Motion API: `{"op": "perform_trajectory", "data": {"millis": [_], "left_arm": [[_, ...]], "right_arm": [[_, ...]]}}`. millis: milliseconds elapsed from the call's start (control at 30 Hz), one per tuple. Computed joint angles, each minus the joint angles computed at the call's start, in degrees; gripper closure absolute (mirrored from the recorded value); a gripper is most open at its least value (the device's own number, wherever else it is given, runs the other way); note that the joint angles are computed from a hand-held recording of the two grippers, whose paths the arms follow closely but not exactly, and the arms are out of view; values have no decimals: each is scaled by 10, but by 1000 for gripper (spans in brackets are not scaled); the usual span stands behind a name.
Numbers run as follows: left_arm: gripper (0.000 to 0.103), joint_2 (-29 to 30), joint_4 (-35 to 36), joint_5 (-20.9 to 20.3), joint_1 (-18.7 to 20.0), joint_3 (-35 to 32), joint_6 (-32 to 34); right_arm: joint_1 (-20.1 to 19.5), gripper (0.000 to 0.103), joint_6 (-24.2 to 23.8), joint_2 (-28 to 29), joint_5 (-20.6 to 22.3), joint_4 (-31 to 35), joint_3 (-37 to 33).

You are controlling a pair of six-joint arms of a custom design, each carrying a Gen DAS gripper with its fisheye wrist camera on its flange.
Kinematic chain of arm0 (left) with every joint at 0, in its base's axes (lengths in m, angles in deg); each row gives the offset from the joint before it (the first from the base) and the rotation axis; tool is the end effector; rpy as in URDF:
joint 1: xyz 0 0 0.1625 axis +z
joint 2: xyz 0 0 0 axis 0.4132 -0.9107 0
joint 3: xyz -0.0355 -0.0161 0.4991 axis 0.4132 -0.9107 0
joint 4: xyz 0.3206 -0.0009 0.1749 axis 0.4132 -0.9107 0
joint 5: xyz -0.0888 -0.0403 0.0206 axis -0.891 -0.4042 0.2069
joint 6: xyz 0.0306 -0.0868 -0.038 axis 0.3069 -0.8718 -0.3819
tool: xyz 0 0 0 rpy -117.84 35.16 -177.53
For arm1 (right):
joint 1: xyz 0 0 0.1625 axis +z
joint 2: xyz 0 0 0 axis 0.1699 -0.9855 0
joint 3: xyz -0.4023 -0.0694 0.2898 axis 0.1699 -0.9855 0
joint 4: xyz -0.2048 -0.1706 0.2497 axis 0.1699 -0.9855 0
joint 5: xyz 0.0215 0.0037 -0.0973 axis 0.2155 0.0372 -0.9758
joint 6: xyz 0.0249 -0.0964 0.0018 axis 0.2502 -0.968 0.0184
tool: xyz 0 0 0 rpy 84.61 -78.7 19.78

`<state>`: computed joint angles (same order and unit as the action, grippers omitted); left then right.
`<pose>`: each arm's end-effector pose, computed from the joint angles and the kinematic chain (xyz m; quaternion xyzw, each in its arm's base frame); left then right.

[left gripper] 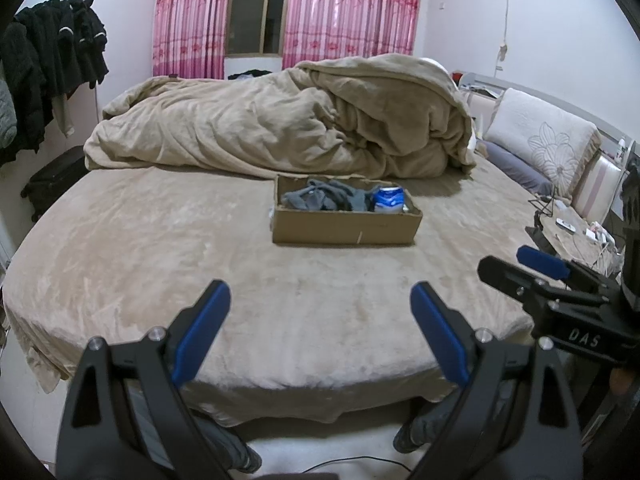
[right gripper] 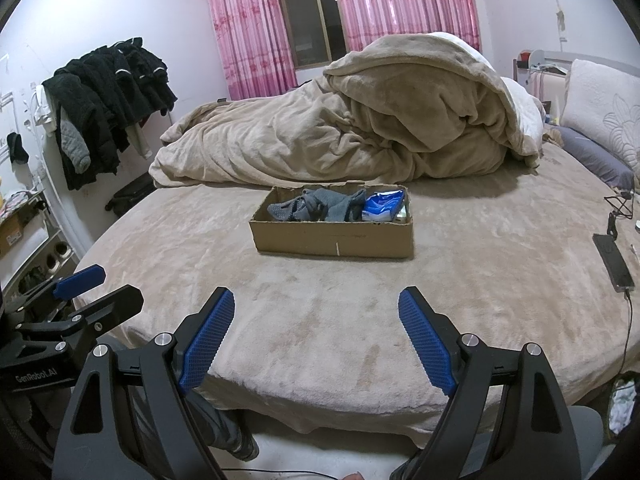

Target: Organize objects

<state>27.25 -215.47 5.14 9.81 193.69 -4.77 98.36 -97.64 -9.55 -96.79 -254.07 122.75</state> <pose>-0.2615 -0.4536 0.2461 0.0548 0.8057 -0.4770 0.3469 0.3044 -0.5651 0.1906 0.3643 -0.8671 0.3125 0.1328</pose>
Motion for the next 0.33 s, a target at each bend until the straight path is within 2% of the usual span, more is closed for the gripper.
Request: {"op": "perform_trajectory", "data": {"millis": [333], "left_arm": [[10, 6, -40, 1, 3, 5, 30]], "right_arm": [[2, 16, 3, 1, -1, 6, -4]]}}
